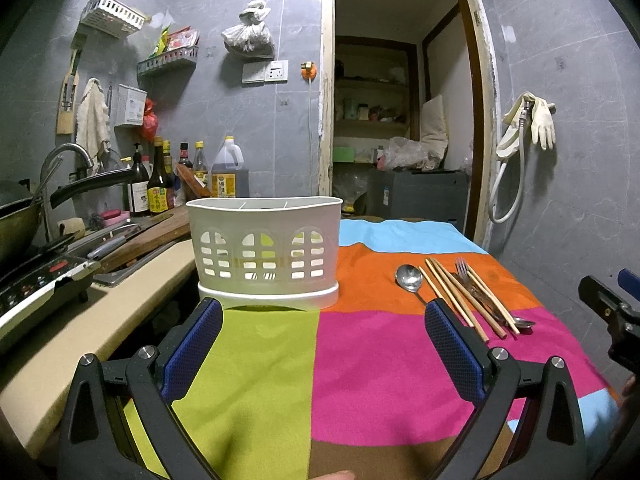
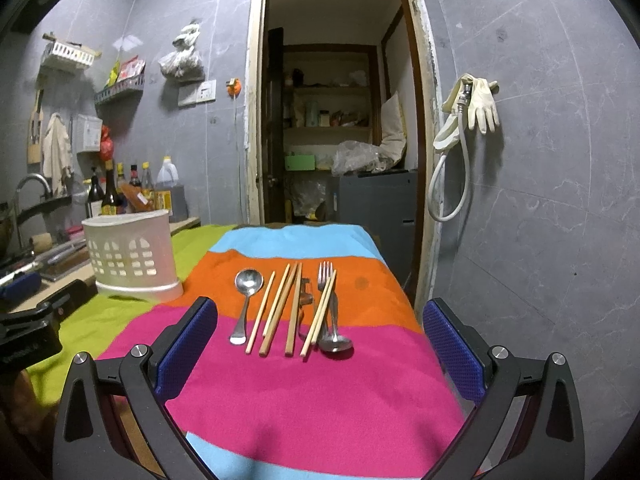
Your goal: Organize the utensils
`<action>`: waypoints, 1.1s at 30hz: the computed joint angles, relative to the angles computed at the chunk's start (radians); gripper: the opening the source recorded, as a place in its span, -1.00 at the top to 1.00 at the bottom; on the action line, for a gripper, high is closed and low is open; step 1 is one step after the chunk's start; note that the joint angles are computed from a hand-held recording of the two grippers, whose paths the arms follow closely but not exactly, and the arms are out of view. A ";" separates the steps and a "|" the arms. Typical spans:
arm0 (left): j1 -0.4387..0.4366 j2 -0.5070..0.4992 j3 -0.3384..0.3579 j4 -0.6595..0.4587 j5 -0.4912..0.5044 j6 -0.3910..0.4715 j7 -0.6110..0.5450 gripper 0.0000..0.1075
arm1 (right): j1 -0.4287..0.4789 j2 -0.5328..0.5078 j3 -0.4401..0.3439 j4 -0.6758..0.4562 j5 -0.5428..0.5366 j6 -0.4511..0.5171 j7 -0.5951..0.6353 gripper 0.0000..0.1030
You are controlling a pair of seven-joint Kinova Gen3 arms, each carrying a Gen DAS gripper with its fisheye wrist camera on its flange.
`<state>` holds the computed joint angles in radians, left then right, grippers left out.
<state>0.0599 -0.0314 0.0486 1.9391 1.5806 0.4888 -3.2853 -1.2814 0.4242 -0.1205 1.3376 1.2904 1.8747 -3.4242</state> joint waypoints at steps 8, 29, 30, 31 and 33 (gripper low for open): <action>0.025 0.052 0.025 -0.175 -0.284 0.042 0.220 -0.85 | 0.106 -0.101 -0.023 0.008 -0.032 -0.085 0.183 -1.00; 0.204 0.508 0.142 -0.871 -1.119 0.352 1.010 -0.07 | 0.618 -0.310 -0.050 0.175 -0.431 -0.686 0.355 -0.26; 0.218 0.532 0.137 -0.917 -1.147 0.393 1.043 -0.01 | 0.639 -0.312 -0.046 0.177 -0.462 -0.710 0.373 -0.20; 0.222 0.560 0.144 -0.963 -1.172 0.430 1.070 0.09 | 0.660 -0.313 -0.042 0.178 -0.495 -0.736 0.390 -0.09; 0.233 0.619 0.152 -1.056 -1.219 0.497 1.129 0.22 | 0.690 -0.309 -0.036 0.176 -0.544 -0.774 0.426 0.05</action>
